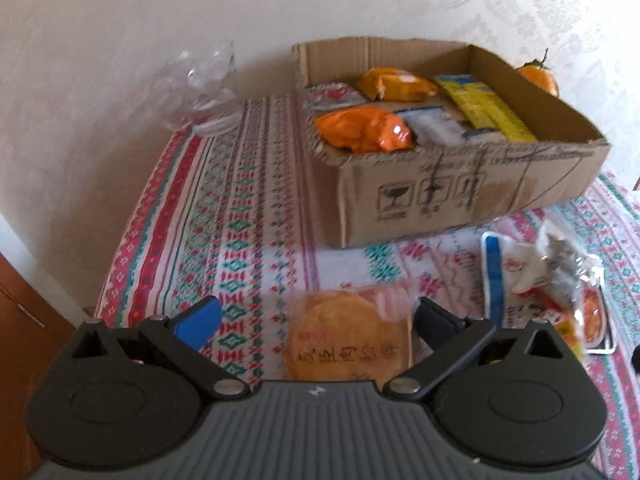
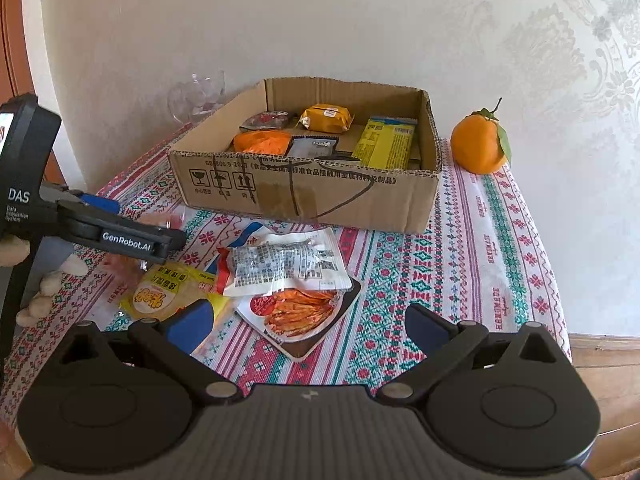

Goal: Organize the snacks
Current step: 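Move the left tool to the round cake pack while the right tool approaches the white printed bag, then grasp the round cake pack with the left tool while the right tool grasps the white printed bag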

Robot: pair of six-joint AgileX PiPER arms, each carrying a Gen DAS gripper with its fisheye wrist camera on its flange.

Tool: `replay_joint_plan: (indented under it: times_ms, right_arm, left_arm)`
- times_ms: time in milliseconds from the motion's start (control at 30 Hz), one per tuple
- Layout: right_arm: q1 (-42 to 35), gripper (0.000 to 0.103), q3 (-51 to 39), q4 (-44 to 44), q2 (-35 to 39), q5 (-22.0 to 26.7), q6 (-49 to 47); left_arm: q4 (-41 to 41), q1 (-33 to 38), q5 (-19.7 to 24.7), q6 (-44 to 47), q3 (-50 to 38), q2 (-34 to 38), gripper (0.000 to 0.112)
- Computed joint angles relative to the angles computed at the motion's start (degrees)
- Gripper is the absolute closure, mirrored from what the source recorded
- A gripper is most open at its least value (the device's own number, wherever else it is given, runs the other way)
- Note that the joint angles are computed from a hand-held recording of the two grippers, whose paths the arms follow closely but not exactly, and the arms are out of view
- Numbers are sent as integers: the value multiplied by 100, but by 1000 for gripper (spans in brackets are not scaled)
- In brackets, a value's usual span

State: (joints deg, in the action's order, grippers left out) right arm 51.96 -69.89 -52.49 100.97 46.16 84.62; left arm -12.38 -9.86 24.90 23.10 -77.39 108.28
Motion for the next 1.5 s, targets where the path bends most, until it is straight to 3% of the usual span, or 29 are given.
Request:
replay_joint_plan:
  times_ms: [200,333,533,733,967,1167,1267,1500]
  right_arm:
    - [-268,0,-224,-13,143,-312,-354]
    - [-605,0,-303,125,236,-958,-763]
    - [-1163,0,-544,1304,534,-1739,-2237]
    - [-1465,0,-631,1904,759,-1963,-2920]
    - [-1571,0,-448,1607,668,-1668,-2575]
    - [-1413,0,-119,875,507,-1343,-1675]
    - [-1261,0,24,604,435,-1044,-1375]
    - [-1265,0,534,297,145,-1340,-1138]
  left_arm:
    - [-776,242,124,529,-4,75,10]
    - [-999,315,72,724,67,76,9]
    - [-1218,336,-1,980,198,0,9]
    - [-1381,349,-54,1185,218,21,9]
    - [-1283,323,-72,1065,212,22,9]
    - [-1104,305,-115,904,250,-20,10]
    - [-1414,331,-222,1405,434,-161,10]
    - [-2291,528,27,2384,611,-375,10]
